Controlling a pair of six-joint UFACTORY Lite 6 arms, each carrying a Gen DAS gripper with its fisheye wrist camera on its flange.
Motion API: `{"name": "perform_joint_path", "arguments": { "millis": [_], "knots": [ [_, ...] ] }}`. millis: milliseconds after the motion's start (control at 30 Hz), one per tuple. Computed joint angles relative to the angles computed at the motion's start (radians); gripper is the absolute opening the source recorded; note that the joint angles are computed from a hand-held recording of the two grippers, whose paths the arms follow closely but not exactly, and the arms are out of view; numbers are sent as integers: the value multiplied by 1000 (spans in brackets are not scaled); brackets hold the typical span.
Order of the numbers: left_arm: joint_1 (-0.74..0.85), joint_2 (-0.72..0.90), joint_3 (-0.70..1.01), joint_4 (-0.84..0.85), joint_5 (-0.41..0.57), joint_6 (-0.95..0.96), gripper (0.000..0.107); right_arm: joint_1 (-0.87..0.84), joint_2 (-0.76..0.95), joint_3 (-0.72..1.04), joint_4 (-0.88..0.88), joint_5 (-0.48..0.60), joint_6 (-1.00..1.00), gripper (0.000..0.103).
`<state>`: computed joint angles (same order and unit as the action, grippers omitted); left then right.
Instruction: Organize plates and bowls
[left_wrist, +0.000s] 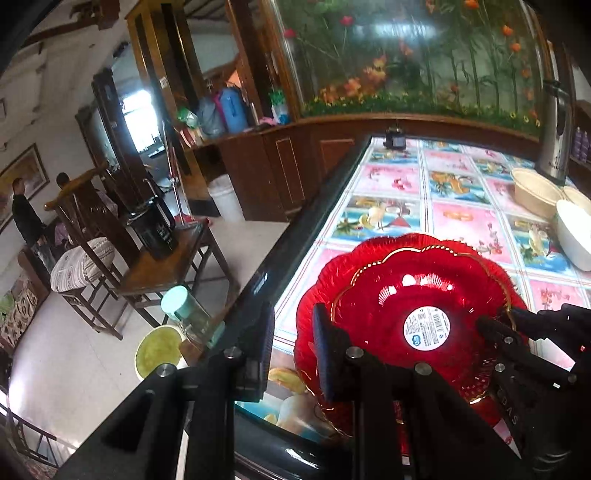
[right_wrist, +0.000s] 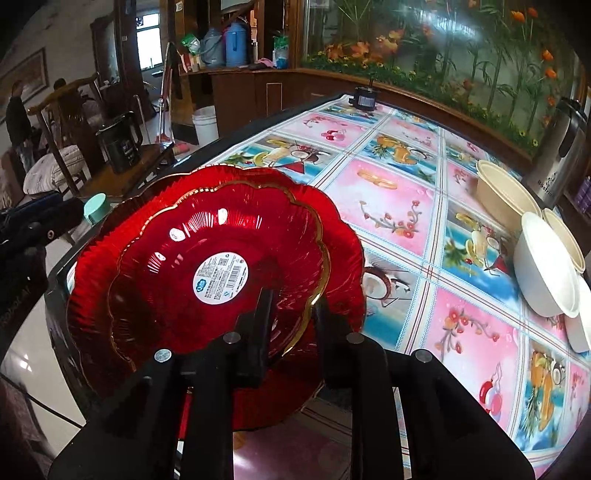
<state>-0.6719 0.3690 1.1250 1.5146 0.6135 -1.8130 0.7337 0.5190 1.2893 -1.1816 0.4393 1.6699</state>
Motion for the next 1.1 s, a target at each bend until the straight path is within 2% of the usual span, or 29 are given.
{"name": "perform_joint_path", "arguments": {
  "millis": [100, 167, 233, 333, 467, 633, 700, 833, 900, 1033, 1100],
  "knots": [
    [-12, -12, -11, 14, 20, -24, 22, 8, -19, -12, -24, 22, 20, 20],
    [-12, -21, -18, 15, 18, -39, 30, 10, -47, -41, -91, 30, 78, 20],
    [-13, -27, -30, 24, 23, -65, 45, 12, -70, -65, -139, 41, 116, 20],
    [-10, -56, -74, 55, 41, -129, 56, 5, -133, -139, -257, 36, 230, 20],
    [0, -93, -109, 67, 20, -168, 57, -40, -255, -302, -540, 12, 546, 20],
    [-39, -136, -153, 115, 32, -232, 65, -86, -421, -549, -842, 112, 874, 42],
    [-58, -141, -158, 130, 40, -245, 68, -129, -517, -677, -960, 138, 994, 44],
    [-116, -118, -135, 134, 42, -241, 73, -224, -705, -863, -1104, 144, 1109, 45],
    [-141, -107, -121, 126, 36, -223, 74, -276, -813, -950, -1125, 152, 1113, 52],
    [-218, -54, -52, 82, 37, -158, 74, -424, -1023, -1083, -1273, 75, 1195, 53],
    [-254, -36, -24, 66, 29, -137, 74, -549, -1158, -1156, -1416, 7, 1288, 53]
  ]
}}
